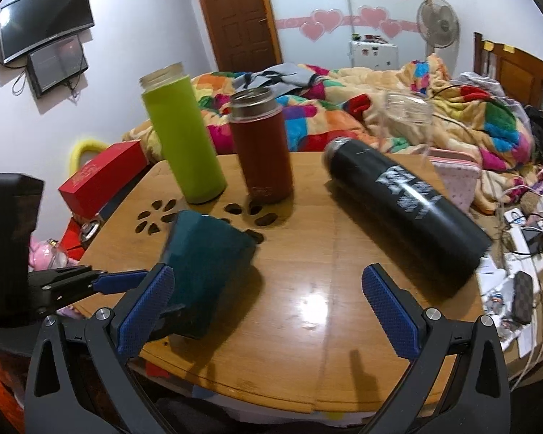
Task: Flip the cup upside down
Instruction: 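Close the right gripper on the teal mug while the left gripper releases it, then rotate the teal mug in the right gripper until its opening faces up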
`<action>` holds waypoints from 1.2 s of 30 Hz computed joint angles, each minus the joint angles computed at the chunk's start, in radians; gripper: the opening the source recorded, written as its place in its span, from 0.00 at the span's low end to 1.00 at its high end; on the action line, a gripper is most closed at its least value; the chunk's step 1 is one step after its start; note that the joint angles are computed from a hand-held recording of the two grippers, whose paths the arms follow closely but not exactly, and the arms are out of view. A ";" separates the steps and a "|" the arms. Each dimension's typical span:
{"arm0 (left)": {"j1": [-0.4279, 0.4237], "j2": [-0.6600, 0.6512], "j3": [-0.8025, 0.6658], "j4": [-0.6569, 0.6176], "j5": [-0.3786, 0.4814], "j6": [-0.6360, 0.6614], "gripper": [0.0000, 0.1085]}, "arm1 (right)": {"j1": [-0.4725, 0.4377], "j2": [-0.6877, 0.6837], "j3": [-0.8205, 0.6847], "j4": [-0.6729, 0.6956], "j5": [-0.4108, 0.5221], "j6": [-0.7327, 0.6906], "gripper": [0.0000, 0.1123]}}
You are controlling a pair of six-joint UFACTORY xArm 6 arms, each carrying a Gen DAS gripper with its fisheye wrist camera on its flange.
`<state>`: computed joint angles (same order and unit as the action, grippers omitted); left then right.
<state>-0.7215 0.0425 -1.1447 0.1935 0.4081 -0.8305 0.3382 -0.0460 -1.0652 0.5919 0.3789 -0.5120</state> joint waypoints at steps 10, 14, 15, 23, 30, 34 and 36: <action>0.051 -0.206 0.185 0.245 0.082 -0.260 0.67 | 0.062 0.085 -0.069 0.039 0.075 0.013 0.89; 0.075 -0.226 0.202 0.270 0.073 -0.301 0.66 | 0.086 0.120 -0.086 -0.047 0.099 0.106 0.80; 0.077 -0.224 0.198 0.281 0.070 -0.309 0.65 | 0.085 0.129 -0.094 -0.061 0.115 0.117 0.76; 0.061 -0.119 0.080 0.247 0.038 -0.214 0.42 | 0.069 0.128 -0.090 -0.034 0.159 0.060 0.59; 0.023 0.009 -0.069 0.186 0.015 -0.100 0.29 | 0.039 0.103 -0.066 0.059 0.191 -0.079 0.51; 0.010 0.065 -0.140 0.185 0.027 -0.084 0.24 | 0.032 0.082 -0.040 0.061 0.170 -0.127 0.51; 0.009 0.082 -0.158 0.180 0.023 -0.086 0.22 | 0.035 0.076 -0.027 0.064 0.153 -0.143 0.51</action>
